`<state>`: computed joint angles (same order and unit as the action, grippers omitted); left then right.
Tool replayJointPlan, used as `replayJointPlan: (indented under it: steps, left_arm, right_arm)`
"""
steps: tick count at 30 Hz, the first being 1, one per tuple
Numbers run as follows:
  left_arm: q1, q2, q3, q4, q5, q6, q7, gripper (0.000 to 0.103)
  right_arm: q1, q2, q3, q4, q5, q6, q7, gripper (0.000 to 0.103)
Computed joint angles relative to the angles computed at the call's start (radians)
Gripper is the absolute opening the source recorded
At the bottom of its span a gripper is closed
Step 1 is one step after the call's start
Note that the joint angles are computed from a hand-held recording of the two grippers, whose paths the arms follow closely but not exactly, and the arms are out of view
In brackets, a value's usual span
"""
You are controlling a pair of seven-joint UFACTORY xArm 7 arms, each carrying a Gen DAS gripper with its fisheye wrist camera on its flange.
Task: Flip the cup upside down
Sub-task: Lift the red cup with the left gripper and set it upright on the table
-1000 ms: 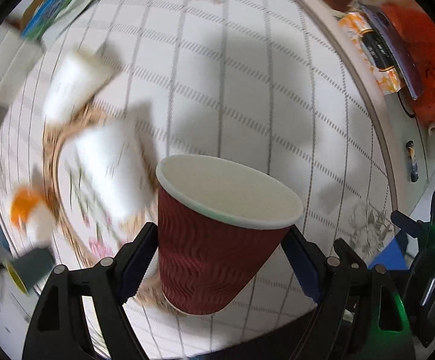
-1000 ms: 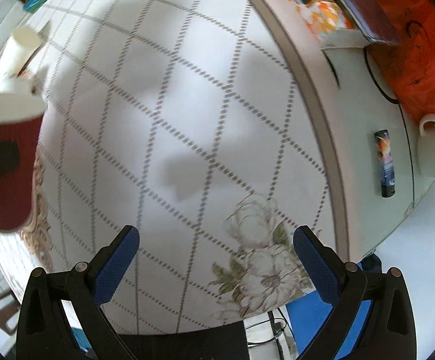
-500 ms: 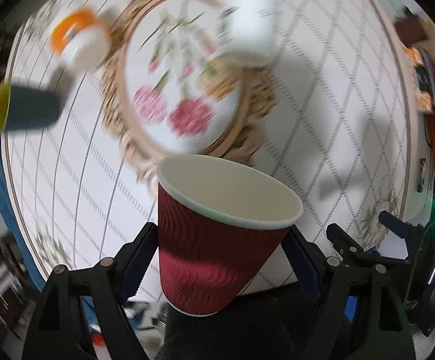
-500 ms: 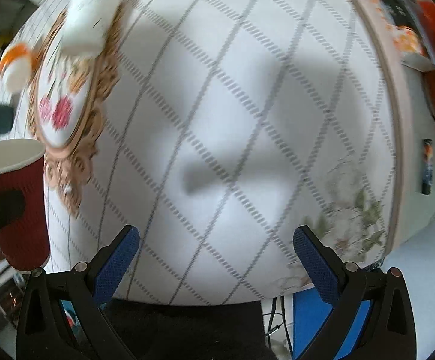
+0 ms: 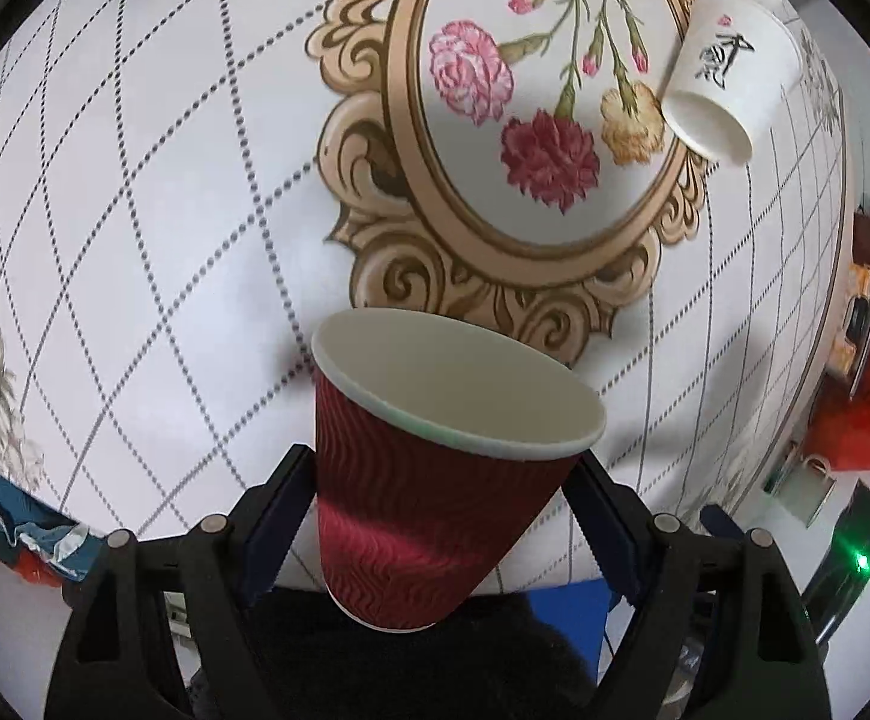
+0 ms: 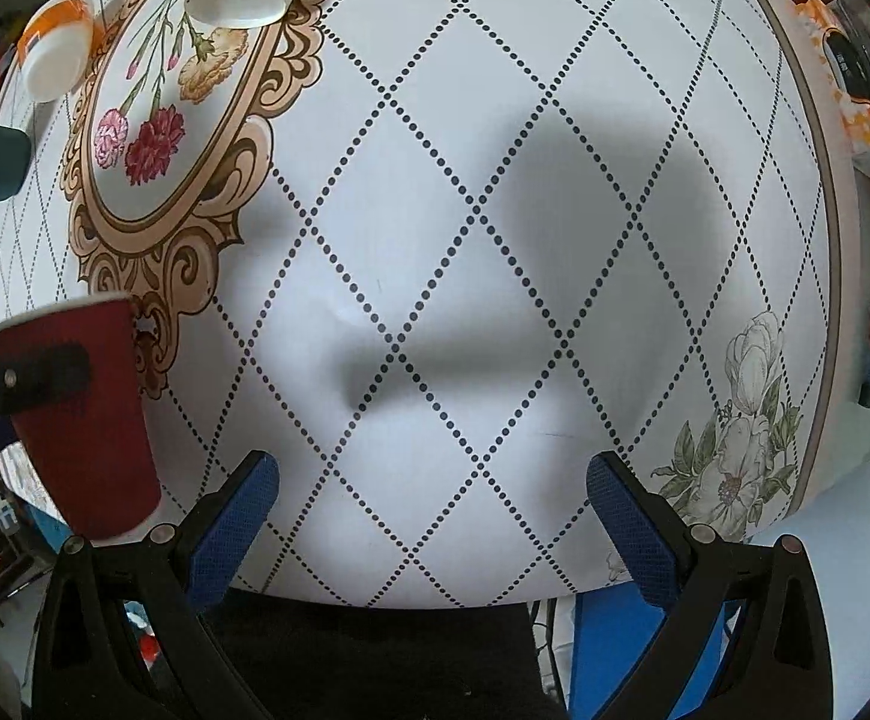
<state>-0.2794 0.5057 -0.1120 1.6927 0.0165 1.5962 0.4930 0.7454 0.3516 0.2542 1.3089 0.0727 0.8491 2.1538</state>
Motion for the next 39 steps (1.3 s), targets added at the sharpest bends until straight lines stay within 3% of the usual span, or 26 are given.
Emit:
replayJointPlan:
  steps: [6, 15, 17, 19, 29, 35, 39]
  left_arm:
    - [-0.007, 0.023, -0.005, 0.045, -0.008, -0.011, 0.006, 0.083]
    - [-0.028, 0.062, -0.002, 0.101, 0.014, 0.017, -0.007, 0.084]
    - [-0.036, 0.051, -0.002, 0.083, 0.027, -0.008, -0.002, 0.090]
    - [-0.042, 0.028, -0.007, 0.046, 0.034, -0.044, 0.008, 0.092]
    - [-0.071, -0.067, -0.020, -0.114, 0.066, -0.152, 0.020, 0.092]
    - [-0.066, -0.141, -0.029, -0.165, 0.060, -0.195, 0.044, 0.092]
    - [-0.054, -0.223, -0.036, -0.198, 0.043, -0.230, 0.098, 0.092]
  right_arm:
    - [0.003, 0.039, -0.001, 0.056, 0.009, 0.036, 0.002, 0.103]
    - [0.001, 0.010, 0.003, -0.015, 0.030, -0.015, 0.006, 0.103]
    - [0.002, 0.002, 0.004, -0.028, 0.032, -0.027, 0.008, 0.103]
    - [-0.028, -0.083, 0.012, -0.142, 0.062, -0.037, -0.023, 0.103]
    - [-0.101, -0.239, 0.030, -0.359, 0.132, -0.105, -0.107, 0.103]
    - [-0.108, -0.261, 0.037, -0.369, 0.119, -0.108, -0.083, 0.103]
    - [-0.107, -0.304, 0.041, -0.347, 0.079, -0.051, -0.040, 0.103]
